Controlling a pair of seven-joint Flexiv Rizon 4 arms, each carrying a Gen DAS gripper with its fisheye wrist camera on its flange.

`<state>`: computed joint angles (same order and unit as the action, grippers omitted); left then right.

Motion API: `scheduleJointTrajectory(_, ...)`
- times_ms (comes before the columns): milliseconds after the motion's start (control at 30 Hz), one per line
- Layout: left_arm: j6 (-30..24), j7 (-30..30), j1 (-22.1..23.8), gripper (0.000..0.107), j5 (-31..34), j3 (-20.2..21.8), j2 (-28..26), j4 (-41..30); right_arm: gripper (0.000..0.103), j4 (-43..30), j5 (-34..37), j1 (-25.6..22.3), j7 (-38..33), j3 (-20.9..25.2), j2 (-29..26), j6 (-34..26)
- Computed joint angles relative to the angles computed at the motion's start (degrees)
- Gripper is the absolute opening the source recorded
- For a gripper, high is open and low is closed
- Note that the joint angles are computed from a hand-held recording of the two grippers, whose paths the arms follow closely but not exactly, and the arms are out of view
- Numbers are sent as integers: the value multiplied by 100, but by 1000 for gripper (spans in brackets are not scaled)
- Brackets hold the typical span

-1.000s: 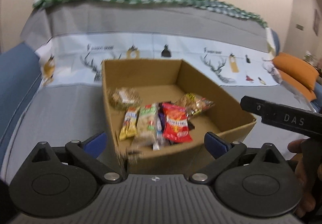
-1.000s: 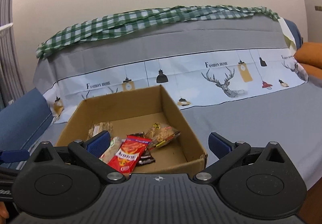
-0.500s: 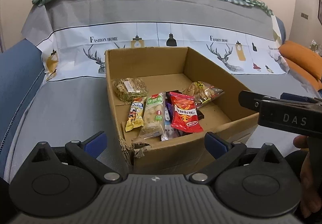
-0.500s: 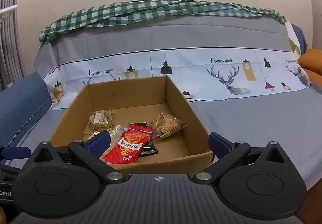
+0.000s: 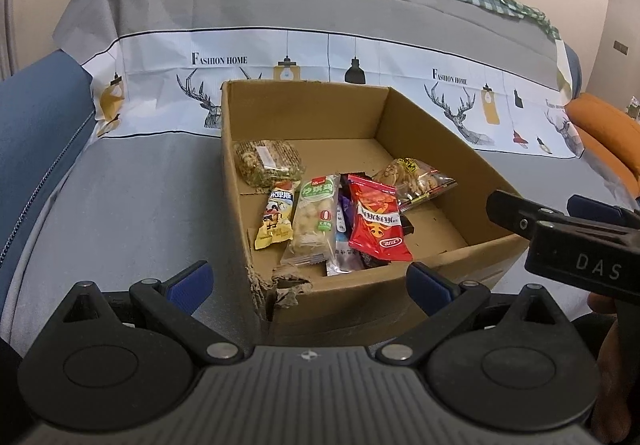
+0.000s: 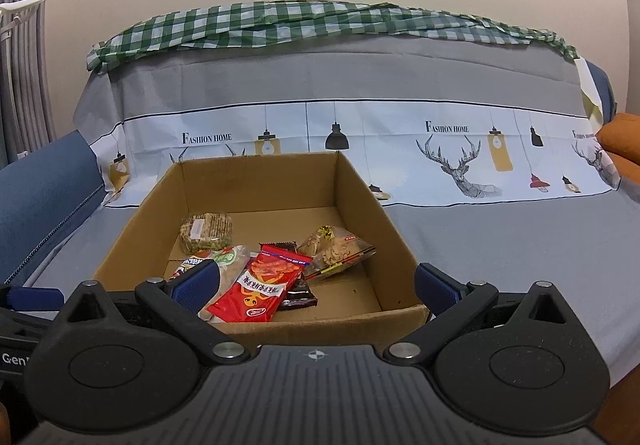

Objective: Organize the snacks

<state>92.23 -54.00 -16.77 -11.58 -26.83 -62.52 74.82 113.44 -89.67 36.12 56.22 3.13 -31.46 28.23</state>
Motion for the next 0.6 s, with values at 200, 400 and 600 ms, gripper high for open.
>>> scheduleJointTrajectory(200, -15, -65, -38, 103, -24, 61, 17, -6, 102, -31, 19, 22, -114, -1, -21, -19)
scheduleJointTrajectory(400, -23, -79, -50, 103, -15, 83, 25, -12, 102, -77, 43, 42, -240, -16, -45, -31)
scheduleJointTrajectory(600, -25, -84, -61, 103, -10, 97, 19, -31, 102, -73, 46, 46, -238, -19, -44, -31)
